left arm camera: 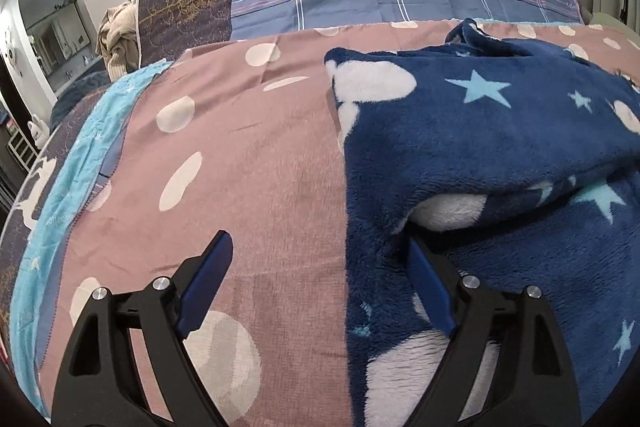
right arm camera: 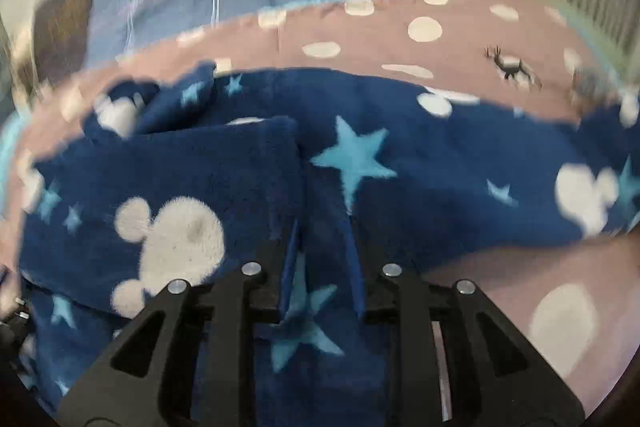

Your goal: Fold small clothes

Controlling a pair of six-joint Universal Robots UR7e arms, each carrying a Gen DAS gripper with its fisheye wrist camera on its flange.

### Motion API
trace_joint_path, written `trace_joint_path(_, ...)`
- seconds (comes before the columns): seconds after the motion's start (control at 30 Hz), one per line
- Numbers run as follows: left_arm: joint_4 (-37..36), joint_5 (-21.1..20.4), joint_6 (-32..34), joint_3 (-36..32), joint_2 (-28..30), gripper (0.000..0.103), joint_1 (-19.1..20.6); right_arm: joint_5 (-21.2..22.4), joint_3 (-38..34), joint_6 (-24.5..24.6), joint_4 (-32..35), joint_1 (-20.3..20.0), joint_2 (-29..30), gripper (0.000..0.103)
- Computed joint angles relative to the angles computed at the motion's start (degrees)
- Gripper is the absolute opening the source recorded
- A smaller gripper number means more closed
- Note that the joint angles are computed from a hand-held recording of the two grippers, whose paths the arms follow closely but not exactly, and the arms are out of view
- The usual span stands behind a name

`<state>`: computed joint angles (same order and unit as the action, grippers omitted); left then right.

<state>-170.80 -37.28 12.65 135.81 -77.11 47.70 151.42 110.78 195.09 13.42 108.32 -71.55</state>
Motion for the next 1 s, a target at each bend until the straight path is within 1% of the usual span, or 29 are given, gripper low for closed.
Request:
trace_joint_path(0.03, 0.4, -0.2, -0.3, 0.0, -0.2, 0.086, 0.1, 0.0, 0.8, 0.1, -0.7, 0.5, -0.9, 0.024)
trace_joint_path(0.07, 0.4, -0.5, -0.4, -0.1, -0.3, 0.085, 0.1, 1.5, 1.1, 0.0, -1.1, 2.0, -1.1, 0.026)
trace_joint_path(0.1, 1.1, -1.7, -0.5, 0.0, -1.2, 0.079, 0.2, 2.5, 1.4, -1.9, -2.4, 3.4, -1.6, 0.029)
trace_joint_path(0.13, 2.5, -3.5, -1.0, 0.0, -2.5, 0.065, 0.2, 2.5, 1.6, -4.8, -3.9, 4.7, -1.7, 0.029)
trace_joint_path(0.17, 4.8, -6.2, -2.0, -0.3, -4.3, 0.056, 0.4, 0.2, 2.1, -8.2, -4.9, 6.1, -2.4, 0.029)
trace_joint_path(0.2, 6.7, -8.8, -3.4, -0.4, -6.3, 0.038, 0.3, -2.0, 2.3, -9.3, -4.6, 6.7, -3.0, 0.029)
trace_joint_path(0.23, 8.1, -11.4, -4.9, -0.6, -8.3, 0.023, -0.5, -4.9, 2.7, -10.5, -4.6, 6.8, -3.4, 0.030)
trace_joint_path(0.27, 7.8, -13.0, -5.0, -0.5, -9.6, 0.020, -2.0, -6.3, 2.9, -11.0, -4.4, 6.4, -3.2, 0.033)
trace_joint_path(0.3, 8.0, -14.8, -4.1, -0.8, -10.2, 0.020, -3.1, -5.9, 1.9, -9.4, -2.2, 5.6, -1.0, 0.034)
trace_joint_path(0.33, 8.3, -17.2, -3.2, -1.4, -10.2, 0.020, -4.1, -4.7, 0.4, -6.5, 1.2, 4.0, 2.3, 0.034)
trace_joint_path(0.37, 8.7, -18.8, -3.0, -1.9, -9.7, 0.020, -4.8, -4.3, 0.0, -5.4, 2.3, 2.5, 3.9, 0.035)
trace_joint_path(0.4, 9.3, -20.1, -3.0, -2.6, -8.9, 0.020, -5.5, -4.9, 0.8, -5.7, 0.9, 1.3, 3.9, 0.035)
trace_joint_path(0.43, 10.2, -21.3, -3.0, -3.8, -6.7, 0.020, -6.3, -4.7, 1.8, -6.9, -1.4, 1.7, 3.1, 0.036)
trace_joint_path(0.47, 10.6, -21.8, -2.9, -4.7, -5.0, 0.020, -6.5, -4.5, 1.8, -7.2, -1.5, 2.4, 2.9, 0.037)
trace_joint_path(0.5, 11.5, -22.4, -3.1, -6.2, -1.9, 0.020, -6.3, -4.5, 2.0, -7.0, -1.2, 3.4, 2.0, 0.037)
trace_joint_path(0.53, 12.6, -22.6, -4.0, -7.5, 0.9, 0.021, -5.6, -4.1, 3.0, -7.2, -2.0, 4.3, 0.0, 0.037)
trace_joint_path(0.6, 13.7, -21.0, -5.2, -9.1, 5.4, 0.023, -4.2, 0.0, 5.4, -8.4, -4.6, 5.8, -5.0, 0.037)
trace_joint_path(0.63, 13.3, -19.8, -4.9, -9.4, 8.4, 0.025, -2.9, 3.6, 6.9, -9.0, -6.1, 6.8, -8.8, 0.038)
trace_joint_path(0.67, 10.4, -20.7, -3.0, -8.7, 9.9, 0.025, -1.7, 6.8, 8.2, -9.1, -6.6, 7.3, -13.4, 0.042)
trace_joint_path(0.7, 7.8, -22.3, -2.1, -7.9, 9.7, 0.025, -1.1, 9.4, 8.9, -8.3, -6.3, 7.4, -16.9, 0.047)
trace_joint_path(0.73, 7.6, -23.3, -2.3, -7.9, 9.2, 0.025, -0.7, 12.4, 9.5, -6.7, -5.1, 7.0, -21.3, 0.048)
trace_joint_path(0.77, 8.5, -24.1, -2.8, -8.3, 8.9, 0.025, -0.4, 15.5, 10.0, -3.9, -3.2, 6.0, -26.1, 0.048)
trace_joint_path(0.8, 8.6, -24.7, -2.9, -8.3, 8.8, 0.025, -0.1, 17.1, 10.1, -1.2, -1.4, 5.4, -28.9, 0.048)
trace_joint_path(0.83, 8.4, -25.1, -2.9, -8.3, 8.9, 0.025, 0.2, 18.5, 10.4, 2.7, 1.1, 3.7, -34.1, 0.050)
trace_joint_path(0.87, 8.2, -24.8, -2.9, -8.3, 9.1, 0.025, 0.1, 18.7, 10.6, 4.1, 2.0, 2.4, -37.4, 0.050)
trace_joint_path(0.9, 8.0, -24.1, -2.8, -8.2, 9.4, 0.025, -0.3, 18.8, 11.2, 3.8, 1.2, 0.8, -41.9, 0.054)
trace_joint_path(0.93, 7.1, -22.8, -2.3, -7.7, 9.7, 0.025, -0.9, 17.8, 11.8, 2.0, 0.1, -1.1, -45.7, 0.056)
trace_joint_path(0.97, 6.4, -21.9, -2.0, -7.3, 10.0, 0.025, -1.4, 16.4, 12.2, 1.8, 0.4, -2.8, -47.6, 0.064)
trace_joint_path(1.0, 6.4, -21.4, -1.8, -7.2, 10.0, 0.025, -1.6, 12.6, 12.7, 2.6, 1.8, -6.1, -50.1, 0.065)
